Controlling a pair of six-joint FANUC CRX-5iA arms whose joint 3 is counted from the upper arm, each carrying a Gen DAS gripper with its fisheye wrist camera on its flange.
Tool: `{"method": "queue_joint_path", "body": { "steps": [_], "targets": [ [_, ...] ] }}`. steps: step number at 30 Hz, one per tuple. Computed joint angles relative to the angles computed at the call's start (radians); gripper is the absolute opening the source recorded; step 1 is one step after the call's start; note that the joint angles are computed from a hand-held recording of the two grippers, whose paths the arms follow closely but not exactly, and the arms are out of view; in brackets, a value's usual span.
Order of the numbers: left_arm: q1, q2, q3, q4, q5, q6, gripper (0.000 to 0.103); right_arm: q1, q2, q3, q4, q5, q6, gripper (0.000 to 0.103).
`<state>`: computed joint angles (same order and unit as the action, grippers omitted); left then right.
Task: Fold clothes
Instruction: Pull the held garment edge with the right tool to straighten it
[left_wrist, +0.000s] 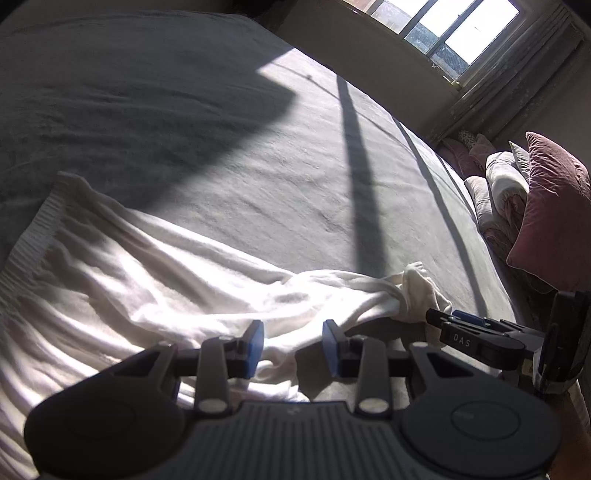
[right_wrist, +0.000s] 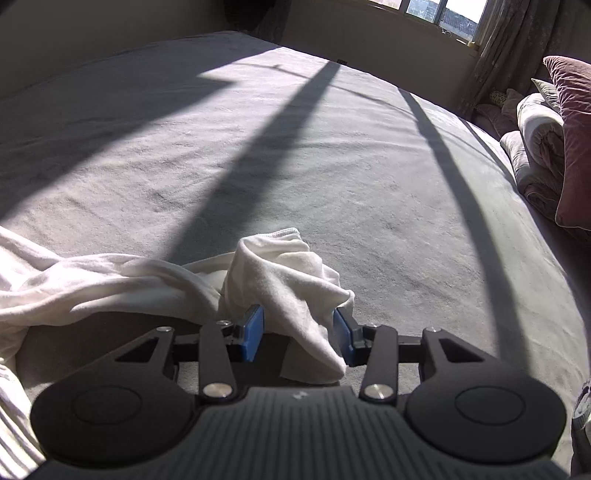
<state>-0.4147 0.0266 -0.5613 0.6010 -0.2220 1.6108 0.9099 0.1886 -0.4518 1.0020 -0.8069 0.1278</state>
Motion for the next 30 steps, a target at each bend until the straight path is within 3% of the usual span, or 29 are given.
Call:
{"method": "queue_joint_path", "body": {
  "steps": [1, 4, 9, 14, 18, 20, 24, 26, 30],
  "targets": [
    [0.001, 0.005, 0.003, 0.009, -0.006, -0.006, 0.034, 0.001, -0.001, 0.001, -0.01, -0.009, -0.006, 0.009],
    [-0.016, 0.007, -0.019, 0.122, 0.005, -0.118, 0.034, 0.009, -0.016, 0.0, -0.023, -0.041, -0.03, 0.002],
    [-0.042, 0.004, -0.052, 0.278, 0.03, -0.259, 0.034, 0.057, -0.049, 0.025, -0.036, -0.166, -0.011, 0.001],
    [-0.017, 0.01, -0.046, 0.221, 0.006, -0.192, 0.034, 0.123, -0.059, 0.075, -0.047, -0.353, -0.009, 0.0],
    [-0.045, 0.005, -0.103, 0.433, 0.026, -0.304, 0.034, 0.159, -0.062, 0.1, -0.044, -0.455, -0.015, 0.0],
    [-0.063, 0.004, -0.127, 0.544, 0.03, -0.364, 0.034, 0.168, -0.064, 0.104, -0.048, -0.462, -0.018, 0.0],
    [-0.106, -0.008, -0.15, 0.659, 0.05, -0.448, 0.034, 0.182, -0.068, 0.1, -0.068, -0.433, -0.064, 0.0],
    [-0.149, -0.015, -0.161, 0.761, 0.081, -0.542, 0.034, 0.184, -0.06, 0.096, -0.082, -0.405, -0.076, 0.011],
    [-0.147, -0.014, -0.148, 0.694, 0.084, -0.507, 0.038, 0.177, -0.036, 0.09, -0.121, -0.342, -0.064, 0.017]
  ]
}}
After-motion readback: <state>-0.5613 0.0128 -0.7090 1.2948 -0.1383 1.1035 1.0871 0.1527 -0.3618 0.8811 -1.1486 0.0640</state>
